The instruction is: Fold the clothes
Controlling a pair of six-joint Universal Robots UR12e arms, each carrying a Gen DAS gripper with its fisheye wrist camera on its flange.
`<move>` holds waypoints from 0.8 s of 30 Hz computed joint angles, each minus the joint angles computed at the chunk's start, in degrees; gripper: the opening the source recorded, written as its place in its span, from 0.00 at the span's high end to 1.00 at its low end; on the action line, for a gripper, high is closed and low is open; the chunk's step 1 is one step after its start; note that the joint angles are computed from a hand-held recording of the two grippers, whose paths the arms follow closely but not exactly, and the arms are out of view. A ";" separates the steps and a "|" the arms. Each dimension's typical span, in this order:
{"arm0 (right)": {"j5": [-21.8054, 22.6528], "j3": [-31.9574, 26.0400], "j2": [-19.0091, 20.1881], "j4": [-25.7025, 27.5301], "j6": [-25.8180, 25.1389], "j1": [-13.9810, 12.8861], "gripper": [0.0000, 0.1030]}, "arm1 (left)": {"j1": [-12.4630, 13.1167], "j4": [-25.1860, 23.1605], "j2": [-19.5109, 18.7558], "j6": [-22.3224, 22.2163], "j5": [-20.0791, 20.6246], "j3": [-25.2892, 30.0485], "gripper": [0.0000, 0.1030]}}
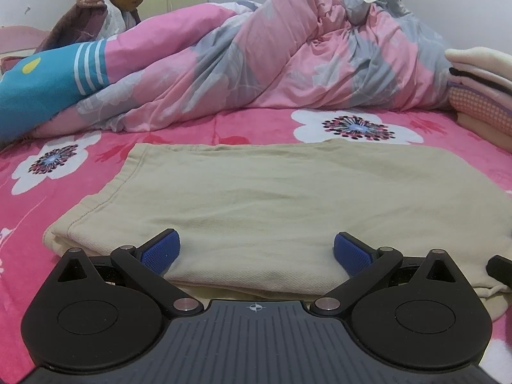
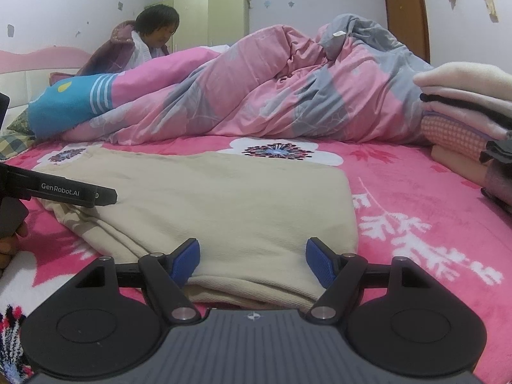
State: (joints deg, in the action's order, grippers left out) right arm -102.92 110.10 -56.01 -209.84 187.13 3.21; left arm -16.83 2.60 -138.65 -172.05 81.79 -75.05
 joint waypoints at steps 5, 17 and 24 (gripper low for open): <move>-0.11 0.03 0.05 -0.13 0.07 0.08 0.26 | 0.07 0.93 -0.16 -0.14 -0.23 -0.12 0.00; -0.15 -0.16 0.03 0.15 0.43 0.04 0.24 | -0.50 2.91 -0.30 1.65 1.84 -0.46 0.00; -2.32 2.16 -3.52 5.20 -1.75 1.30 0.24 | 2.55 10.27 0.80 0.96 -4.02 -2.73 0.00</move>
